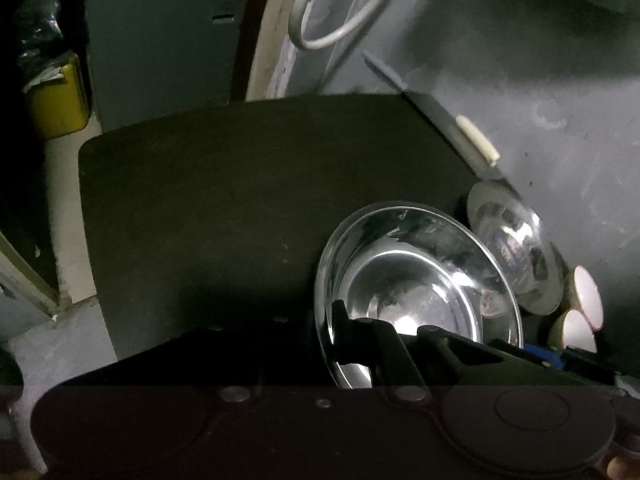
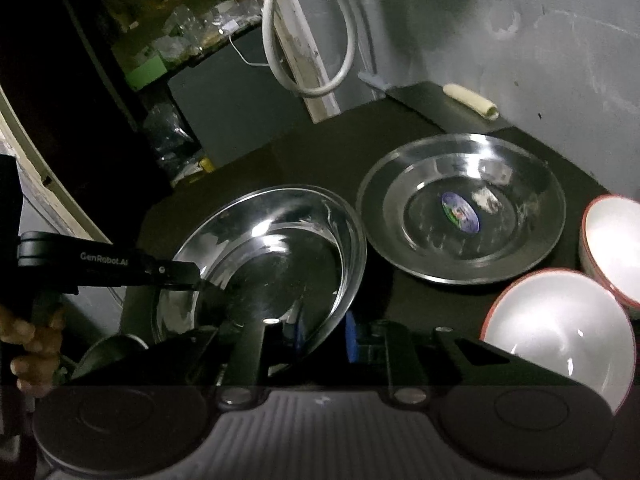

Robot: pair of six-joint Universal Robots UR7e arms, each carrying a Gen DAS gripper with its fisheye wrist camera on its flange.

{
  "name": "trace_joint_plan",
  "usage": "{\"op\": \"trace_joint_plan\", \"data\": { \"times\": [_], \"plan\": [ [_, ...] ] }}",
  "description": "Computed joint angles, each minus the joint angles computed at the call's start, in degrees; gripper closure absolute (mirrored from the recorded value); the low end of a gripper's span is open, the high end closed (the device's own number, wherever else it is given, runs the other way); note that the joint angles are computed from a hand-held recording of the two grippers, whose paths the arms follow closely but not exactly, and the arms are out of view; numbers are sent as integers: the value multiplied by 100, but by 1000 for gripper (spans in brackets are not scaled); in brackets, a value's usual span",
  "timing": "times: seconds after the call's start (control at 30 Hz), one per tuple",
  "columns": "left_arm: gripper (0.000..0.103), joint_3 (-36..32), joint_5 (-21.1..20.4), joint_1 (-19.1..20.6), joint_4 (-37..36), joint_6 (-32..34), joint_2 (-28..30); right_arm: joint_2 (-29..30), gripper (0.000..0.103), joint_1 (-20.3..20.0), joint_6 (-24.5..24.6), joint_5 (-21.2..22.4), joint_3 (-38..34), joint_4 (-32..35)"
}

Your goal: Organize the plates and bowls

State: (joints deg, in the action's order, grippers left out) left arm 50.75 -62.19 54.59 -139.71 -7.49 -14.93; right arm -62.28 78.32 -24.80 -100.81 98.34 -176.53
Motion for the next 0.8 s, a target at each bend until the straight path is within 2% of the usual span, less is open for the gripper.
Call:
{"op": "trace_joint_plan", "data": {
  "times": [0.33,0.47,0.8],
  "plan": [
    [95,542,-46,-211,-909,327,-313,-317,81,26,-83,308,214,-320],
    [95,1039,-115,-380,-1304,398,-543,-705,81,-29,-197,386,507,-278],
    [94,2113,-102,-877,-1567,-82,-965,-1875,81,-239,-260,417,1429,89]
  ]
}}
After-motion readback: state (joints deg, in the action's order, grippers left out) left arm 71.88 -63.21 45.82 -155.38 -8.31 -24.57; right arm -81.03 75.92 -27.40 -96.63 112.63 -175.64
